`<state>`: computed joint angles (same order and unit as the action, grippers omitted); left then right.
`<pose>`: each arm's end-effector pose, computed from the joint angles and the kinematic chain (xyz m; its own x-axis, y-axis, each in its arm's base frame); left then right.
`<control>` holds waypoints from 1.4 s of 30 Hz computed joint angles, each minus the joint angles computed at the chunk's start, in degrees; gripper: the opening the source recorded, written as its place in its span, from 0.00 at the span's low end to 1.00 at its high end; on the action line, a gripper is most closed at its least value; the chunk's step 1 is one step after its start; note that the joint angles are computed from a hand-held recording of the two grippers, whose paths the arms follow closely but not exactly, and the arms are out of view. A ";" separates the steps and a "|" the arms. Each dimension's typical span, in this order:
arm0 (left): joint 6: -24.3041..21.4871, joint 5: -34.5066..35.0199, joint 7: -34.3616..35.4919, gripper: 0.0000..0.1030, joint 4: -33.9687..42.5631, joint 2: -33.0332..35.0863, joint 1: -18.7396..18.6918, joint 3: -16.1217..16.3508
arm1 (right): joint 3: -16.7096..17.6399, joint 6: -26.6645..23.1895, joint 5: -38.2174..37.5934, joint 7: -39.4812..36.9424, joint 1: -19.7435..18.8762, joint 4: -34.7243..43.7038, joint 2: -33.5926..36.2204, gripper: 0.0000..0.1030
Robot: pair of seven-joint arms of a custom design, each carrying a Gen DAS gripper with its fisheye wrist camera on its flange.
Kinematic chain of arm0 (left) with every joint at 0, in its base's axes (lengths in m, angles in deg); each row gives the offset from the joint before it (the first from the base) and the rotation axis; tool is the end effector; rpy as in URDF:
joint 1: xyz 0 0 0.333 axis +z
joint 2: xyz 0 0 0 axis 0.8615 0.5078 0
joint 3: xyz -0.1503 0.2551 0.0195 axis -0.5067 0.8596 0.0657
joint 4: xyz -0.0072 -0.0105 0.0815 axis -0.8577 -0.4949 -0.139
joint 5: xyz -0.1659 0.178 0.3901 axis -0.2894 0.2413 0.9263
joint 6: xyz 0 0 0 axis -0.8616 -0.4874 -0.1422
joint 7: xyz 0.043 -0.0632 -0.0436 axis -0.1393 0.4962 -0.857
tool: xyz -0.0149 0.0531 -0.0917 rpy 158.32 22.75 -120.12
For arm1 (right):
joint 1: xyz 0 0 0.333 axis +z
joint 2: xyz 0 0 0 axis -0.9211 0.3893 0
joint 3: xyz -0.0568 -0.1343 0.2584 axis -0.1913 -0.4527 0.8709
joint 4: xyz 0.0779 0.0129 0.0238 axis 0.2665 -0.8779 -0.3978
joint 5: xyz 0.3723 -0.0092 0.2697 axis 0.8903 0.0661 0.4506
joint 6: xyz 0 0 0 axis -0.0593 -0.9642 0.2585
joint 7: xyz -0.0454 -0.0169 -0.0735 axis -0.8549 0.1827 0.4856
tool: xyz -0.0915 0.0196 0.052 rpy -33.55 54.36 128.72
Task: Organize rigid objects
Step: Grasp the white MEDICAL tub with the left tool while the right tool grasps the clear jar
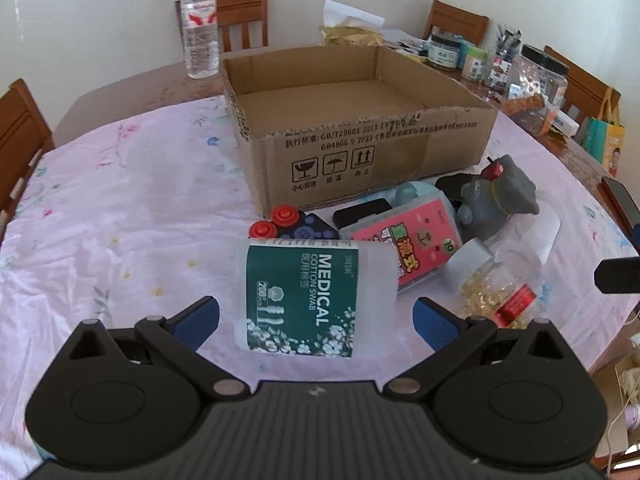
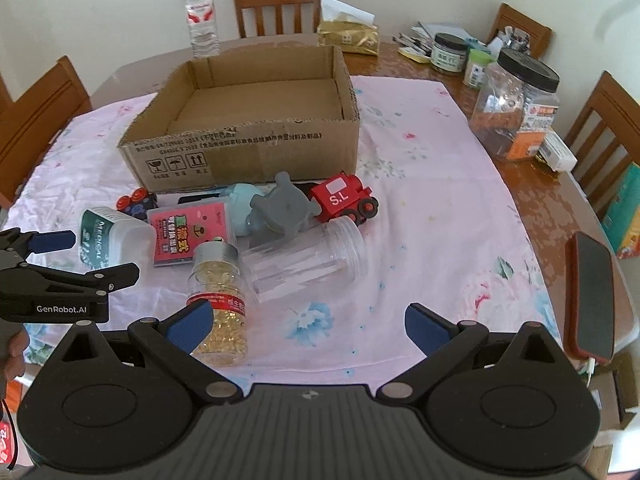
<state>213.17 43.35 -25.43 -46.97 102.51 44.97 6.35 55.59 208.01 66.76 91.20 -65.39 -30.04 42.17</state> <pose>0.6539 -0.2254 0.3256 0.0713 -0.9970 0.0301 -0.7673 -0.0741 -0.6370 0.7008 0.0300 0.3826 0.4005 -0.9161 -0.0214 -0.7779 -0.3275 -0.5363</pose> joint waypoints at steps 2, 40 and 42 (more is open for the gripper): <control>1.63 -0.99 1.65 0.98 -0.22 0.37 0.83 -0.27 | -0.58 0.66 -2.37 3.07 0.90 -0.15 0.04 1.00; -13.22 -5.43 -0.46 0.81 0.78 -2.12 0.16 -4.32 | 4.04 -15.56 3.49 -22.35 -4.85 23.74 18.76 1.00; -14.65 -4.04 -2.13 0.81 1.86 -1.42 -0.61 -3.97 | 4.08 -15.99 3.39 -22.40 -4.68 24.78 19.82 1.00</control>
